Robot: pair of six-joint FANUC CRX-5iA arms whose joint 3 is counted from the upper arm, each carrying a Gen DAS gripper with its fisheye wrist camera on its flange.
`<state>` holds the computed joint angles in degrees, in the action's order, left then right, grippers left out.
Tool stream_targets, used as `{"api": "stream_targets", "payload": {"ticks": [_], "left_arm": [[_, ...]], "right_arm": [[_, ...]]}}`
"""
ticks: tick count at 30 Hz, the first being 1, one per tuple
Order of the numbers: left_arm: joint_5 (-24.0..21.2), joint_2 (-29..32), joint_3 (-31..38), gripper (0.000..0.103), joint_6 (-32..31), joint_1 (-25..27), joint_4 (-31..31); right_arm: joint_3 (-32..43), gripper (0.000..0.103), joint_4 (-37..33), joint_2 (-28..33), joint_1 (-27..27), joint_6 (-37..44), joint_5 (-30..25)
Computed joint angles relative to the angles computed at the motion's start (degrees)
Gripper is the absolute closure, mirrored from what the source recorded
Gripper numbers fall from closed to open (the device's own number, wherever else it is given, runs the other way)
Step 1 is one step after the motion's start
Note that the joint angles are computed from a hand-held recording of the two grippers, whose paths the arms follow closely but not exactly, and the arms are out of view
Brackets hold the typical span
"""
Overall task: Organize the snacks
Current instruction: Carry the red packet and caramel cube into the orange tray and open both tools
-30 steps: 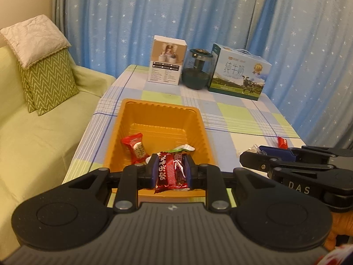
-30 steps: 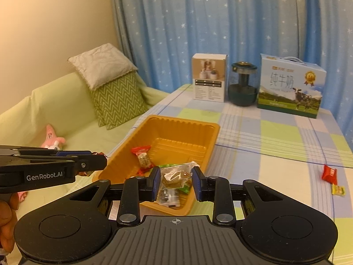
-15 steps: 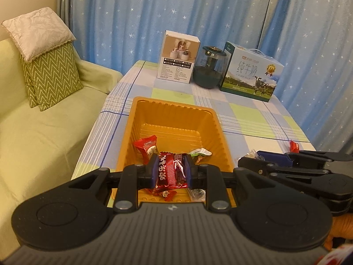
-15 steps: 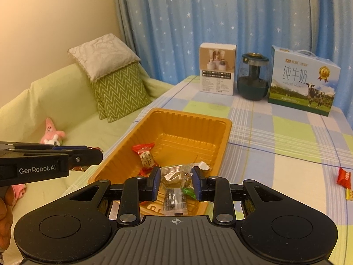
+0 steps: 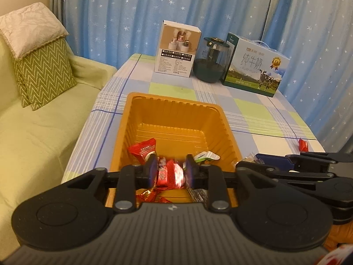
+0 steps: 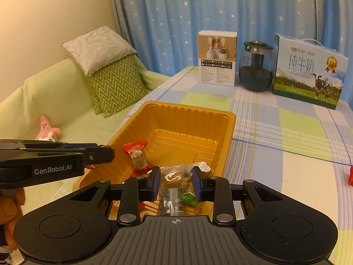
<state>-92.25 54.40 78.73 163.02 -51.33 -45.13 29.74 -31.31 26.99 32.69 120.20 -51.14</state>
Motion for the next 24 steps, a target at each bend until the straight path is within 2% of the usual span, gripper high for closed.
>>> {"api": "stream_targets", "payload": {"ticks": [13, 24], "left_arm": [[-4.2, -0.5, -0.3, 0.068, 1.1, -1.2, -0.4], [-4.6, -1.4, -1.9, 0.068, 2.1, -1.8, -0.8]], "right_arm": [[0.2, 0.072, -0.9, 0.0, -0.2, -0.1, -0.6], [2.4, 0.071, -3.9, 1.0, -0.1, 0.9, -0.9]]}}
